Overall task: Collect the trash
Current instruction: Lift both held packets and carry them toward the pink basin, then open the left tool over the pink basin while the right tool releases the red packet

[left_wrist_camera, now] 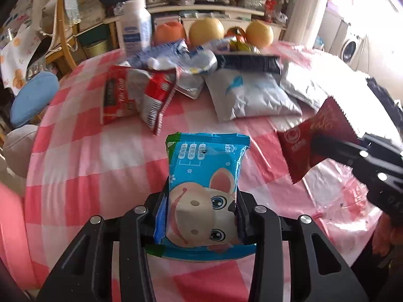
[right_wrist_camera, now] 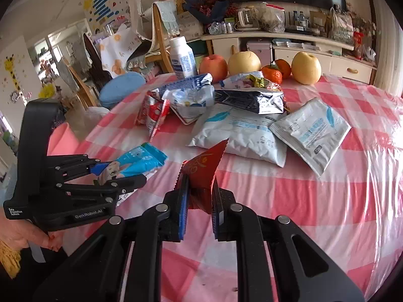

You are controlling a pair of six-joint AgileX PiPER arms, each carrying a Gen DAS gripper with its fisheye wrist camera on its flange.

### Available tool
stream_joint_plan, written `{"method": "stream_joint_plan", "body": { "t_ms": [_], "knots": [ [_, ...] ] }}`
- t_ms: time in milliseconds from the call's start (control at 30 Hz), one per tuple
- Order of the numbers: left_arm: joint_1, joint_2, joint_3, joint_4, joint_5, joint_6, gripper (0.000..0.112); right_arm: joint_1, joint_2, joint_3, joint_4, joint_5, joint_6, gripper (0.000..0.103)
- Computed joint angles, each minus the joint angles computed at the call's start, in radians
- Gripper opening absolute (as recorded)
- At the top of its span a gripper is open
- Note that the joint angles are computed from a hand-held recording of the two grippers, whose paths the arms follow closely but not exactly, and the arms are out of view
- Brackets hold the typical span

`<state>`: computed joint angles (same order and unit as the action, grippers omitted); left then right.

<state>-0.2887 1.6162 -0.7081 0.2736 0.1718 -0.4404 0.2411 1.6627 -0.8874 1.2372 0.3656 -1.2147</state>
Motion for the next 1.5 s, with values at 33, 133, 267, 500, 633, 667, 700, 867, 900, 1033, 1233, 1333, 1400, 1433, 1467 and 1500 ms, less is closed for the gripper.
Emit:
{"method": "stream_joint_plan", "body": {
  "t_ms": [33,133,267,500,633,667,700,867,900,1033,1233,1333,1400,1433,1467,1500],
  "knots": [
    [0.009,-0.032,0.012,-0.029,0.005,0.030,0.043,0.001,-0.004,0.000,0.004,0.007,0.005,0.017],
    [0.041,-0.108,0.033,-0.114,0.022,0.116,0.043,0.019,-0.018,-0.006,-0.013,0.014,0.047,0.017],
    [0.133,-0.236,0.062,-0.260,0.067,0.276,0.043,0.083,-0.034,-0.027,-0.080,-0.001,0.139,0.017],
    [0.468,-0.412,0.085,-0.576,0.173,0.665,0.043,0.274,-0.020,-0.129,-0.239,-0.013,0.351,0.017],
    [0.710,-0.435,0.076,-0.734,0.229,0.888,0.043,0.406,0.040,-0.251,-0.349,-0.009,0.493,0.017],
    [0.768,-0.428,0.067,-0.781,0.244,0.945,0.043,0.436,0.059,-0.286,-0.395,-0.006,0.544,0.017],
    [0.831,-0.419,0.057,-0.838,0.266,1.014,0.043,0.472,0.088,-0.340,-0.453,0.003,0.606,0.017],
    [1.168,-0.352,0.005,-1.033,0.373,1.259,0.043,0.596,0.212,-0.576,-0.662,0.059,0.821,0.017],
    [1.223,-0.328,-0.011,-1.060,0.394,1.287,0.043,0.617,0.246,-0.638,-0.695,0.080,0.857,0.017],
    [1.308,-0.250,-0.054,-1.046,0.394,1.263,0.044,0.688,0.375,-0.868,-0.830,0.156,0.987,0.017],
    [1.356,-0.169,-0.100,-1.017,0.367,1.201,0.071,0.766,0.590,-1.220,-0.986,0.310,1.141,0.021],
    [1.342,-0.196,-0.081,-0.974,0.318,1.144,0.086,0.782,0.617,-1.232,-1.051,0.299,1.222,0.052],
    [1.322,-0.205,-0.076,-0.925,0.285,1.092,0.090,0.778,0.556,-1.097,-1.060,0.205,1.256,0.071],
    [1.320,-0.212,-0.078,-0.917,0.286,1.086,0.090,0.772,0.534,-1.050,-1.045,0.175,1.250,0.072],
    [1.319,-0.221,-0.076,-0.919,0.288,1.090,0.090,0.767,0.510,-0.998,-1.043,0.146,1.260,0.076],
    [1.309,-0.230,-0.078,-0.911,0.292,1.077,0.090,0.762,0.477,-0.934,-1.068,0.115,1.294,0.078]
  ]
}}
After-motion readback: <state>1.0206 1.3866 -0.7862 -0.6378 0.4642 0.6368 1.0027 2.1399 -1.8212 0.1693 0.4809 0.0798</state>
